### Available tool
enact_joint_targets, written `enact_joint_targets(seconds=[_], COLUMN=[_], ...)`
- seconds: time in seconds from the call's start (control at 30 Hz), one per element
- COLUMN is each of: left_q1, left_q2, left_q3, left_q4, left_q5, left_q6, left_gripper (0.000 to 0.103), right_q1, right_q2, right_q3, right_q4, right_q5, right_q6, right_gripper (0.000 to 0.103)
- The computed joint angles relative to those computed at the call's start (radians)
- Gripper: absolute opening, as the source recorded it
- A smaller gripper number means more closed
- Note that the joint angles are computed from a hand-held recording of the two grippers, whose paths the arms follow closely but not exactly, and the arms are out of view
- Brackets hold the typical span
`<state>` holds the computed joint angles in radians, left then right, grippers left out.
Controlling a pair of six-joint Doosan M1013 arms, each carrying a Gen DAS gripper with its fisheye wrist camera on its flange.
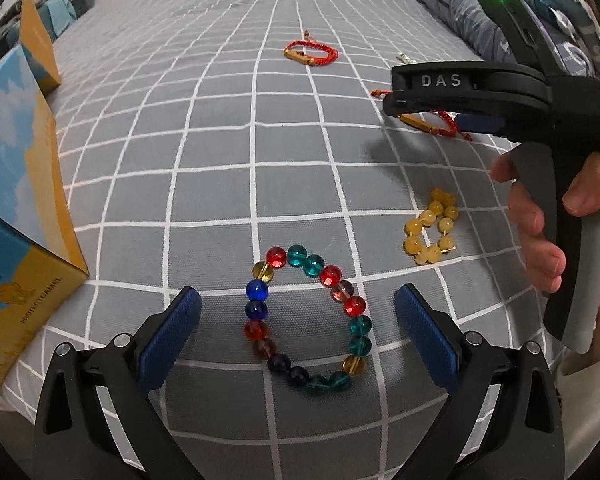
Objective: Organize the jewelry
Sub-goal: 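Grasp the multicolour bead bracelet with the left tool while the right tool grasps the red string bracelet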
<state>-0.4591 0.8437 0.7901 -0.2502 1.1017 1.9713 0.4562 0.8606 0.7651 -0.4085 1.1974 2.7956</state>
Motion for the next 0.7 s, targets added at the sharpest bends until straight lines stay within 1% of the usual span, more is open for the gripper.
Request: enact_joint_targets(seconds=[0.03, 0.1, 0.13, 0.2, 0.23, 0.3, 0.33, 0.4, 0.43, 0.47, 0.5, 0.53, 0.57, 0.6, 0.7], left_q1=[0.0, 0.0, -0.001, -0.004, -0.005, -0.004, -0.003, 0.002, 0.004, 0.007, 0.009, 0.01, 0.011, 0.013, 0.015], left_q2=[0.003, 0.009, 0.01, 0.01, 0.013, 0.018, 0.023, 0.035, 0.04, 0.046, 0.045, 0.047, 0.045, 0.046, 0.035], left_q3=[-0.006, -0.018, -0.019, -0.02, -0.025, -0.04, -0.049, -0.074, -0.085, -0.097, -0.097, -0.1, -0.098, -0.101, -0.087], left_q4=[0.002, 0.014, 0.023, 0.041, 0.045, 0.048, 0.05, 0.039, 0.036, 0.025, 0.014, 0.009, 0.004, -0.003, -0.012], left_q5=[0.005, 0.015, 0.014, 0.017, 0.021, 0.038, 0.044, 0.066, 0.076, 0.088, 0.093, 0.097, 0.096, 0.098, 0.087], left_q6=[-0.005, -0.015, -0.02, -0.02, -0.021, -0.026, -0.031, -0.056, -0.066, -0.072, -0.074, -0.074, -0.072, -0.069, -0.056], left_gripper=[0.092, 0.082, 0.079, 0.063, 0.059, 0.043, 0.039, 0.024, 0.02, 0.019, 0.019, 0.018, 0.018, 0.018, 0.017], right_q1=[-0.001, -0.001, -0.001, -0.002, -0.002, -0.002, -0.001, -0.001, -0.001, 0.001, 0.001, 0.001, 0.001, 0.001, 0.002], right_q2=[-0.001, -0.001, 0.002, 0.01, 0.012, 0.013, 0.013, 0.013, 0.014, 0.01, 0.01, 0.011, 0.013, 0.014, 0.01], right_q3=[0.002, 0.004, -0.002, -0.016, -0.019, -0.021, -0.022, -0.022, -0.024, -0.018, -0.018, -0.019, -0.026, -0.027, -0.024], right_q4=[0.0, -0.004, -0.004, -0.007, -0.008, -0.01, -0.012, -0.015, -0.017, -0.02, -0.021, -0.02, -0.019, -0.02, -0.023], right_q5=[0.0, 0.008, 0.016, 0.035, 0.041, 0.051, 0.056, 0.064, 0.072, 0.075, 0.078, 0.082, 0.092, 0.099, 0.102], right_q6=[0.003, 0.007, 0.006, 0.008, 0.008, 0.015, 0.019, 0.021, 0.022, 0.028, 0.029, 0.03, 0.028, 0.027, 0.038], right_gripper=[0.081, 0.076, 0.074, 0.07, 0.067, 0.061, 0.057, 0.052, 0.047, 0.044, 0.038, 0.028, 0.023, 0.014, 0.011])
